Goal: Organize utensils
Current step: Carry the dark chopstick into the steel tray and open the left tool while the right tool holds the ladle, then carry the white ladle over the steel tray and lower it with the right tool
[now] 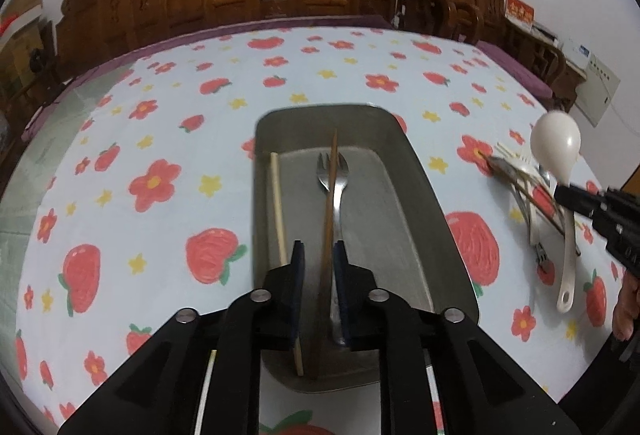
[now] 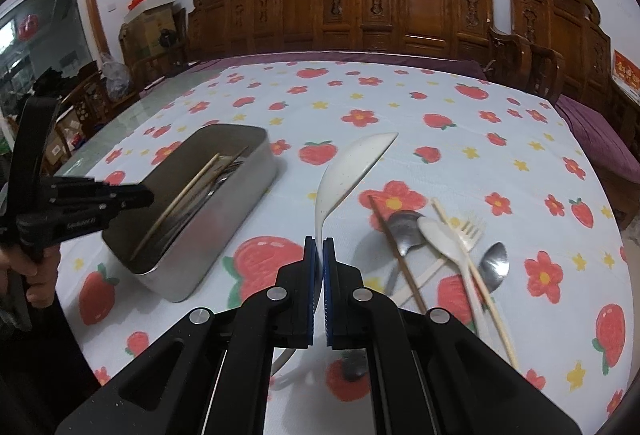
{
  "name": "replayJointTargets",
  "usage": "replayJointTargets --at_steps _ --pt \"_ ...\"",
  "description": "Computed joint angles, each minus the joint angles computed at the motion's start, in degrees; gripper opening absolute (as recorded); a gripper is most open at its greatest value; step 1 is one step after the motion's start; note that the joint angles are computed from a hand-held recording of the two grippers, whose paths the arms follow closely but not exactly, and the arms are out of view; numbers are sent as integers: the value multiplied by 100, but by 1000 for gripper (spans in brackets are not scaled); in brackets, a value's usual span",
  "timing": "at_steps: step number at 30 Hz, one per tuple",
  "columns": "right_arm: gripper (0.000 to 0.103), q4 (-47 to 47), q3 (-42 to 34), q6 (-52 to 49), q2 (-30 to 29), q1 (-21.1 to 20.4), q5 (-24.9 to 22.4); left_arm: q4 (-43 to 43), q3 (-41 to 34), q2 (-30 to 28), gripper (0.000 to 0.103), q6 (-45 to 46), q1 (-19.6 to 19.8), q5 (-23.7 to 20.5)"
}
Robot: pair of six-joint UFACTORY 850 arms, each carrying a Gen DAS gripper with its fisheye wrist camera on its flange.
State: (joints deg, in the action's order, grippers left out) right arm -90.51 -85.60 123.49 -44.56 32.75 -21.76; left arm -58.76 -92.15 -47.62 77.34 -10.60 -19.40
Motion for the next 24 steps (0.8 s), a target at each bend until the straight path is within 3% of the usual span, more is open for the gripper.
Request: replayJointTargets --at_steps 3,9,11,14,17,24 --pt "5 -26 -135 -34 -56 50 64 -417 46 53 18 375 70 6" --pt "5 242 -547 -492 -207 146 113 -1028 80 106 41 944 171 53" --pt "5 418 -712 -750 -274 165 126 -1255 94 126 64 1136 202 54" --pt "5 866 -1073 -1378 -438 187 158 -1612 88 142 81 1370 256 117" --pt "4 1313 -1471 -2007 -636 199 133 -1612 29 116 88 1285 294 156" --pt "4 2266 -2470 -3234 -1167 174 58 -1514 -129 49 93 1083 427 137"
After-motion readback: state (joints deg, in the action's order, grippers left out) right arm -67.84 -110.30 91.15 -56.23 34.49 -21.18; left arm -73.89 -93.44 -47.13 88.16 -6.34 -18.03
